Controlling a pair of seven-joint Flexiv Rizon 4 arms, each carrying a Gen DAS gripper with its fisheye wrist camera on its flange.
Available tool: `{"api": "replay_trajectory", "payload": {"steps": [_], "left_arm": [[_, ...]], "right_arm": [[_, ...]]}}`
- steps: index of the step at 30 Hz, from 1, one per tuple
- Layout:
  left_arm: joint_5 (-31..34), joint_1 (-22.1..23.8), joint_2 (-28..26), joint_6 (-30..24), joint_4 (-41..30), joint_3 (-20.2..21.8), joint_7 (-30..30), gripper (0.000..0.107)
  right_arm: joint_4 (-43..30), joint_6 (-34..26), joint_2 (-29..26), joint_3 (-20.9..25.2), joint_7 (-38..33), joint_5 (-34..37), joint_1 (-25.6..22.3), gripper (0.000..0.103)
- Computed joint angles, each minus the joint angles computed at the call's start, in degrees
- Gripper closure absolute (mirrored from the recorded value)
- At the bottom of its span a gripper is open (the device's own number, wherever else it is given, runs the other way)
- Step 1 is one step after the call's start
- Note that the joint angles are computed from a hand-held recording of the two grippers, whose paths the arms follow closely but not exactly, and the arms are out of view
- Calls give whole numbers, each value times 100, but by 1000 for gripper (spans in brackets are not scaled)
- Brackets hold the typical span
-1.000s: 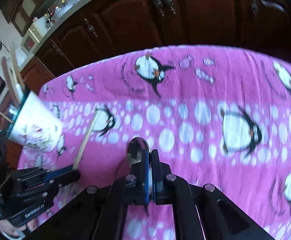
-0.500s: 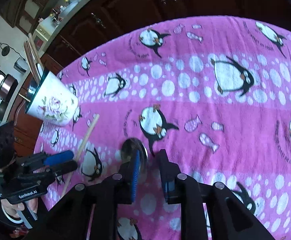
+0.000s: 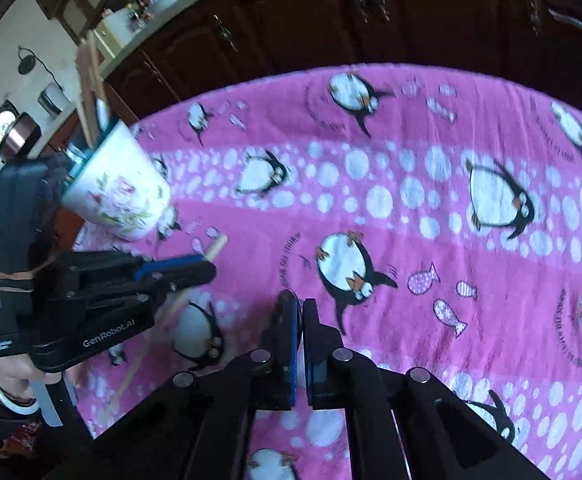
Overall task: Organize utensils
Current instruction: 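Lift the chopstick and spoon and carry them above the holder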
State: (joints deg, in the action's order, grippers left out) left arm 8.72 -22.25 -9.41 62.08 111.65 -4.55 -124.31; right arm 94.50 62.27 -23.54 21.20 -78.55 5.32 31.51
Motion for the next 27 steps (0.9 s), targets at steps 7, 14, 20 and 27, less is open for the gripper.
{"api": "replay_trajectory", "payload": {"steps": [7, 14, 20, 27], "left_arm": [[279, 92, 879, 245, 484, 14, -403, 102], [476, 444, 1890, 380, 939, -205, -730, 102], [483, 854, 2793, 295, 1265, -365, -835, 102], [276, 1288, 3617, 74, 1349, -439, -495, 102]], "right_arm": [[46, 19, 224, -110, 149, -246, 123, 101], [184, 425, 594, -133, 325, -608, 293, 101], [98, 801, 707, -260, 639, -1120, 570, 101], [-189, 980, 595, -422, 1113, -1874, 883, 101]]}}
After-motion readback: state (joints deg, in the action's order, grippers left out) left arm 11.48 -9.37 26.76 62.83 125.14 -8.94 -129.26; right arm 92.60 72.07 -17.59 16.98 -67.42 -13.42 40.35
